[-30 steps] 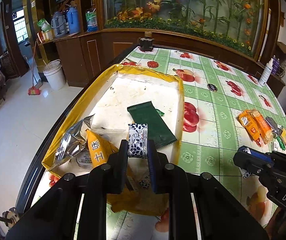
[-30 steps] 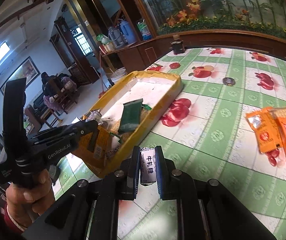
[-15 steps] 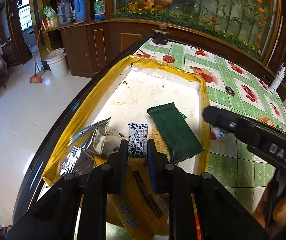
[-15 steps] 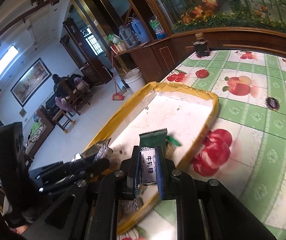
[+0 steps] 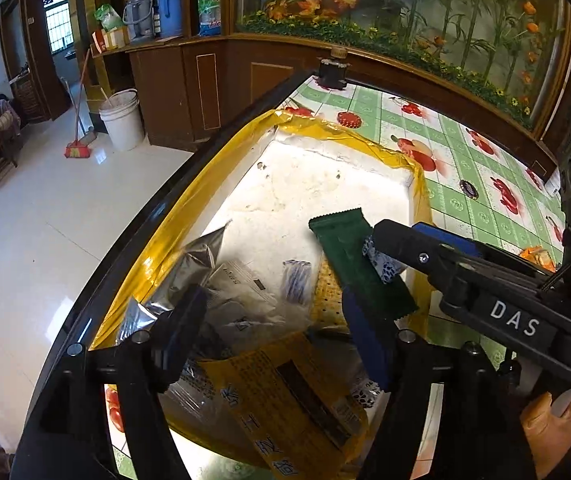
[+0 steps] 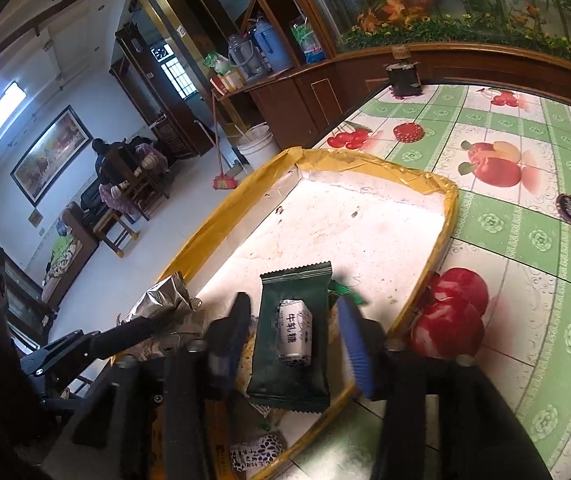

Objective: Organize snacks
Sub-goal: 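Carry candy and candy roll into the tray and release both, then move both tools back over the remaining snacks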

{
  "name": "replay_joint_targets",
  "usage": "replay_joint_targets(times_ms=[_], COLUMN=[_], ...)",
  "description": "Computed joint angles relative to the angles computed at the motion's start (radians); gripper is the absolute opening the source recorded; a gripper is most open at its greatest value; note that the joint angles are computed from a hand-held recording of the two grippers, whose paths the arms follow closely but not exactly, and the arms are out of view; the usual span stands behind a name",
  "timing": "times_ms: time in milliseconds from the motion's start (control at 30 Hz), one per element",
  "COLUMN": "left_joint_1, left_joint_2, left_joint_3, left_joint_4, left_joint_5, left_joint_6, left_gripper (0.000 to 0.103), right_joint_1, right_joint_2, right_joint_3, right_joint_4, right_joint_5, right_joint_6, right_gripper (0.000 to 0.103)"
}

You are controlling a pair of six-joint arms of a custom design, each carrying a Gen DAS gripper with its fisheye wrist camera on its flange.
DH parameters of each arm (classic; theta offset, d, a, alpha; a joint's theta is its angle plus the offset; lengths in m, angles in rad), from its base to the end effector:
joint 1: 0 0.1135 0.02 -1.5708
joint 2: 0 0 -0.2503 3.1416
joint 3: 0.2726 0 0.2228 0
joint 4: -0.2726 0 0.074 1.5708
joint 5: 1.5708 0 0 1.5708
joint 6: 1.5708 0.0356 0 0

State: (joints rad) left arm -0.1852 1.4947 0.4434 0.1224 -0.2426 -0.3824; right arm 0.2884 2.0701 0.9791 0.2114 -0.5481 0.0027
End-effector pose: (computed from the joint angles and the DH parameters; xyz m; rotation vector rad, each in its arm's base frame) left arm 0.2223 -0.0329 0.1196 -0.3414 2.4386 0.0589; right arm 0.3386 0.1198 0.0902 -0.5873 2.3620 0.8000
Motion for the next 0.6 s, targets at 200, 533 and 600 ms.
replay_joint_targets(times_ms=[200,533,600], left_joint_1=[-0.044,-0.247,-0.297], left_joint_2=[-0.058,-0.11,-0.101], left_joint_3=[-0.002,0.03,0.043], left_joint_4=[-0.041,-0.128,-0.142], left_joint_5=[0.002,-0.067,-0.081], left_joint_6=[-0.028,-0.111,-0.133], left_gripper=[0.07,0.07,0.07], right_joint_1=[-0.063,-0.267,-0.331], right_joint_2=[-0.111,-0.29,-0.318], right_joint_3=[-0.122,-0.362,-0.401], right_joint_4=[0.031,0.031,0.019], right_joint_5=[-0.025,-0.088,-0.11], right_joint_6=[-0.018,-0.118,-0.151], right_gripper=[0.051,0.051,0.051])
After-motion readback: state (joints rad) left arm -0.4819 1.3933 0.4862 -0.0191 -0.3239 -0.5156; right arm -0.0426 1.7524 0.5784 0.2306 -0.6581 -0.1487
